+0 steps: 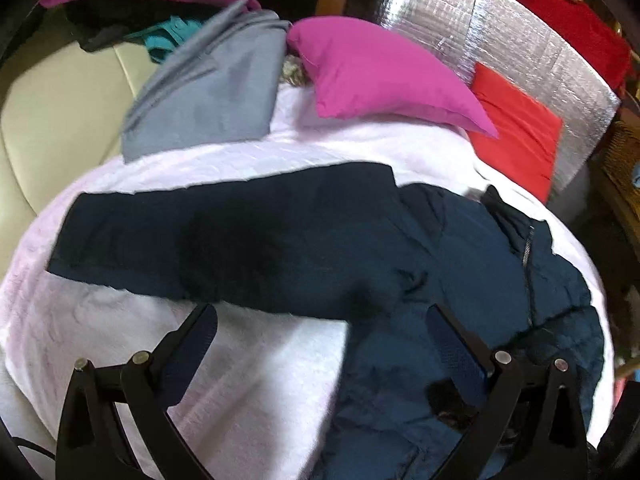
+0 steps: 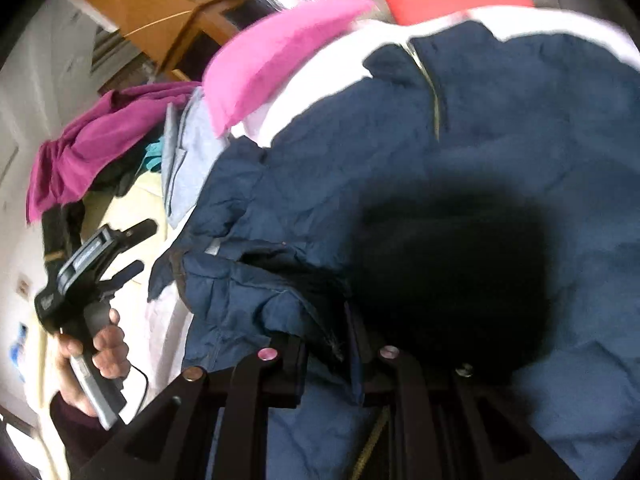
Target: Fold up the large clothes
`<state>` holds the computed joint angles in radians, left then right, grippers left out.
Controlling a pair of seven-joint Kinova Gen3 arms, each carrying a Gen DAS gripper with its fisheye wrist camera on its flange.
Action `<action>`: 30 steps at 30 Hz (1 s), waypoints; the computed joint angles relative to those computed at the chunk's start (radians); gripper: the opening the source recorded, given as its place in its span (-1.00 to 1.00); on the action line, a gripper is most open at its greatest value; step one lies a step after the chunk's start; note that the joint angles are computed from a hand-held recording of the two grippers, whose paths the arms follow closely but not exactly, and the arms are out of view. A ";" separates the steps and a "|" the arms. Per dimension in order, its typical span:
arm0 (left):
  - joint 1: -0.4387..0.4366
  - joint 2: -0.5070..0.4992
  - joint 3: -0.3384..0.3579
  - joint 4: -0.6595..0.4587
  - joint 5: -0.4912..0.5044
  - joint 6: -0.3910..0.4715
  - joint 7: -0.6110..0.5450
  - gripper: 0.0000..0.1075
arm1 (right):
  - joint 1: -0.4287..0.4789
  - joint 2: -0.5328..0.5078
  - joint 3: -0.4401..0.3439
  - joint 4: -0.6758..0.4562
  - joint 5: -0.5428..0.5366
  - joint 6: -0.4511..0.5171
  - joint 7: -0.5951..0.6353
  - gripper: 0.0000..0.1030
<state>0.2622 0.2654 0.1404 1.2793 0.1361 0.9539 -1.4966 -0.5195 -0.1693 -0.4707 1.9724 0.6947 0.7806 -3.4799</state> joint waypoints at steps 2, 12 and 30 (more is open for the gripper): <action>-0.006 -0.003 0.002 0.003 0.011 0.010 -0.006 0.92 | -0.014 -0.002 -0.050 -0.014 0.035 0.062 -0.008 -0.58; -0.039 -0.022 0.021 0.025 0.099 0.069 -0.106 0.92 | -0.044 -0.044 -0.092 0.047 0.035 0.053 -0.175 -0.56; 0.002 -0.031 0.020 0.039 0.091 0.067 -0.110 0.92 | 0.132 -0.048 -0.473 0.146 0.417 0.200 -0.668 -0.53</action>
<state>0.2639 0.2345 0.1603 1.3182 0.2272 1.0204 -1.6063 -0.3875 -0.2170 -0.9436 2.1180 1.1117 0.9803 -4.1479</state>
